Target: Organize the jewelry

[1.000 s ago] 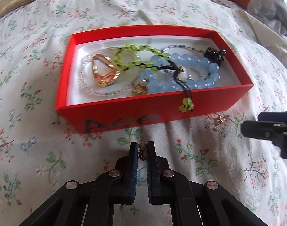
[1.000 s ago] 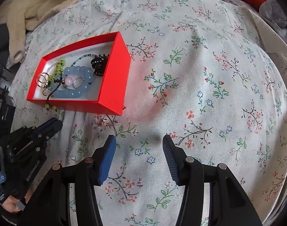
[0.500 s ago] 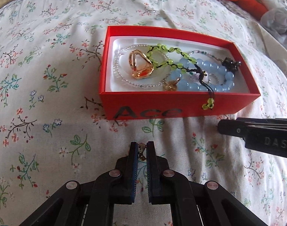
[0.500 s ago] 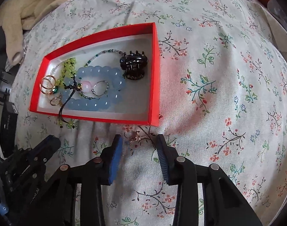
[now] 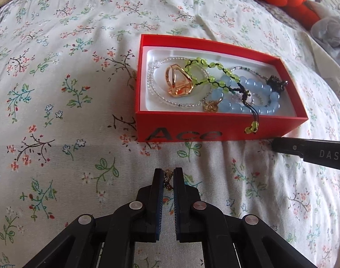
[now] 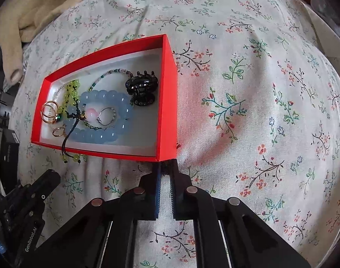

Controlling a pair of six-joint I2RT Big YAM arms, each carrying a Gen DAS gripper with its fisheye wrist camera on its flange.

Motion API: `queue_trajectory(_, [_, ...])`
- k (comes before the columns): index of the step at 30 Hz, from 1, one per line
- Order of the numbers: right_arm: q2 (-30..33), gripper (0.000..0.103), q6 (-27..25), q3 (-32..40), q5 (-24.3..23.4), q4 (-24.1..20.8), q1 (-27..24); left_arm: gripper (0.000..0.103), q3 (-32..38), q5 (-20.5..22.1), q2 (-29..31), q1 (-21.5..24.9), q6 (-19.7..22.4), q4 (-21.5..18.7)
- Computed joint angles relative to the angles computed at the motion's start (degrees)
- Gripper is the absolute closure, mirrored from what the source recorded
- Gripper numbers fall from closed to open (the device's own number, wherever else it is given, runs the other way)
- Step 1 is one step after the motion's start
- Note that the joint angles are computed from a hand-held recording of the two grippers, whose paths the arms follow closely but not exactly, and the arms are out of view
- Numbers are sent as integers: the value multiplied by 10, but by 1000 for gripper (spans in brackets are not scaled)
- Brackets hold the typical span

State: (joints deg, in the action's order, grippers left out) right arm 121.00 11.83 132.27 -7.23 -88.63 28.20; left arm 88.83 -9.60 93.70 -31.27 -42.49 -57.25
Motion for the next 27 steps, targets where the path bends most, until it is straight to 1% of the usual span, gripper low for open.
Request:
queue_trajectory(3, [-4, 96, 2, -1, -3, -1, -4, 100, 1, 5, -3, 3, -8, 0])
queue_trajectory(7, [-19, 96, 5, -12, -17, 3, -13, 100, 2, 15, -9, 6, -13, 9])
queue_trajectory(11, [-42, 96, 7, -26, -39, 15, -20, 100, -3, 33, -19, 11, -22, 30])
queue_trajectory(16, [-72, 96, 13, -43, -59, 48, -27, 100, 2, 44, -26, 16, -34, 62])
queue_trajectory(18, [-72, 96, 18, -35, -66, 57, -25, 100, 5, 47, -25, 18, -38, 76])
queue_trajectory(22, [-75, 96, 20, -34, -80, 67, -23, 100, 19, 58, -9, 23, -47, 95])
queue_trajectory(25, [-67, 96, 30, -26, -79, 70, -20, 100, 40, 64, 10, 26, -52, 97])
queue_trajectory(27, [-58, 96, 38, -16, -81, 68, -17, 100, 54, 61, 22, 25, -49, 94])
